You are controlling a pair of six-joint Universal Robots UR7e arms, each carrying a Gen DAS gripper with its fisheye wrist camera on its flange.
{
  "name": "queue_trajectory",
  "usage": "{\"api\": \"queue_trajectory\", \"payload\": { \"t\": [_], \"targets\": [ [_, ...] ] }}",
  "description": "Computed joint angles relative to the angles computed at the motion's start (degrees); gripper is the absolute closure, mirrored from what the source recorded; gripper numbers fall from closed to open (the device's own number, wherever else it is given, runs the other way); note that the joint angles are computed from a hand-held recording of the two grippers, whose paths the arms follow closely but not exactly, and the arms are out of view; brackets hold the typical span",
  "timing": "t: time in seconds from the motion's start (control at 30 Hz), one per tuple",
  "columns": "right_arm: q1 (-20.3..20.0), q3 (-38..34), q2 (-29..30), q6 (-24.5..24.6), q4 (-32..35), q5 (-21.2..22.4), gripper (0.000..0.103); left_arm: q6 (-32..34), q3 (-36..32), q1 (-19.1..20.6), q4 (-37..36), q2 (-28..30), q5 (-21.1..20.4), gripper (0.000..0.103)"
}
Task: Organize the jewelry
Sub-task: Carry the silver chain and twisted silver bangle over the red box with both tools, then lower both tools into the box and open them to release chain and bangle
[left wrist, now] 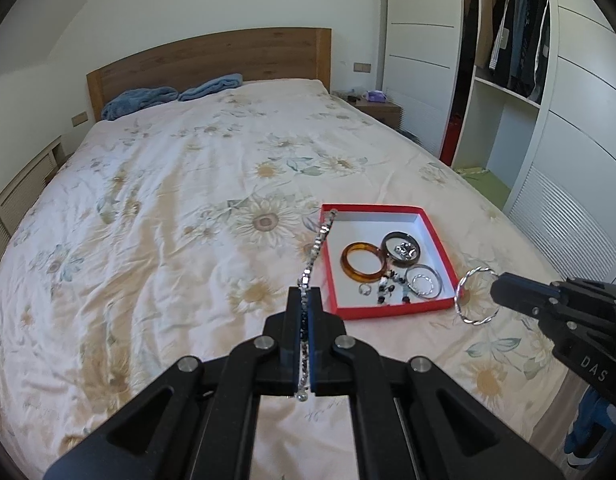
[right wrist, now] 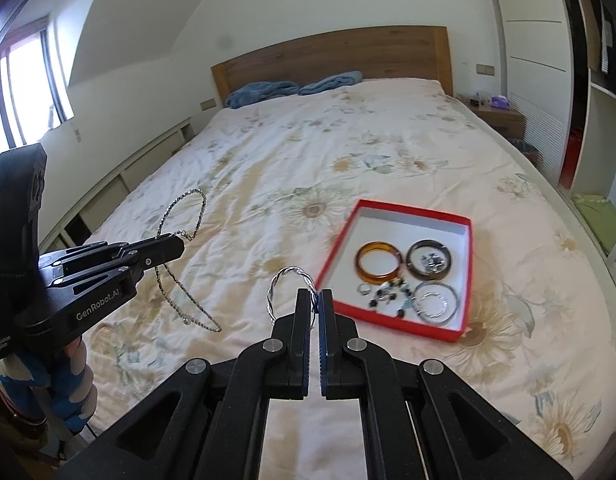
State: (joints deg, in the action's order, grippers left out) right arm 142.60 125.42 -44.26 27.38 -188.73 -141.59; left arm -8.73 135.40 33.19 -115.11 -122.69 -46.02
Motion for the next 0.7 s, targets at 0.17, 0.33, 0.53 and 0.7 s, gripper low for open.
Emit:
{"api": "queue_trajectory", "payload": {
  "t": [0.17, 0.33, 0.53, 0.7],
  "targets": [
    [-3.3, 1.8, -1.8, -4.2, -4.2, 0.1, 0.099, 3.5, 0.0, 2.5, -8.8, 6.7, -1.7, 0.101],
    [-7.0, 2.6, -3.2, -9.5, -8.2, 0.1, 0.099, 7.4, -1.8, 5.2, -18.8, 14.9, -4.3, 0.101],
    [-12.4, 2.2, -3.5, -16.8, -13.7, 1.4, 0.099, 12.3, -5.0, 8.4, -29.3, 25.6, -8.1, 0.101],
    [-17.4, 0.9, -2.7, -22.1, -17.5, 3.6, 0.099, 15.9, -8.1, 11.4, -37.3, 35.6, -10.7, 0.101]
  ]
}}
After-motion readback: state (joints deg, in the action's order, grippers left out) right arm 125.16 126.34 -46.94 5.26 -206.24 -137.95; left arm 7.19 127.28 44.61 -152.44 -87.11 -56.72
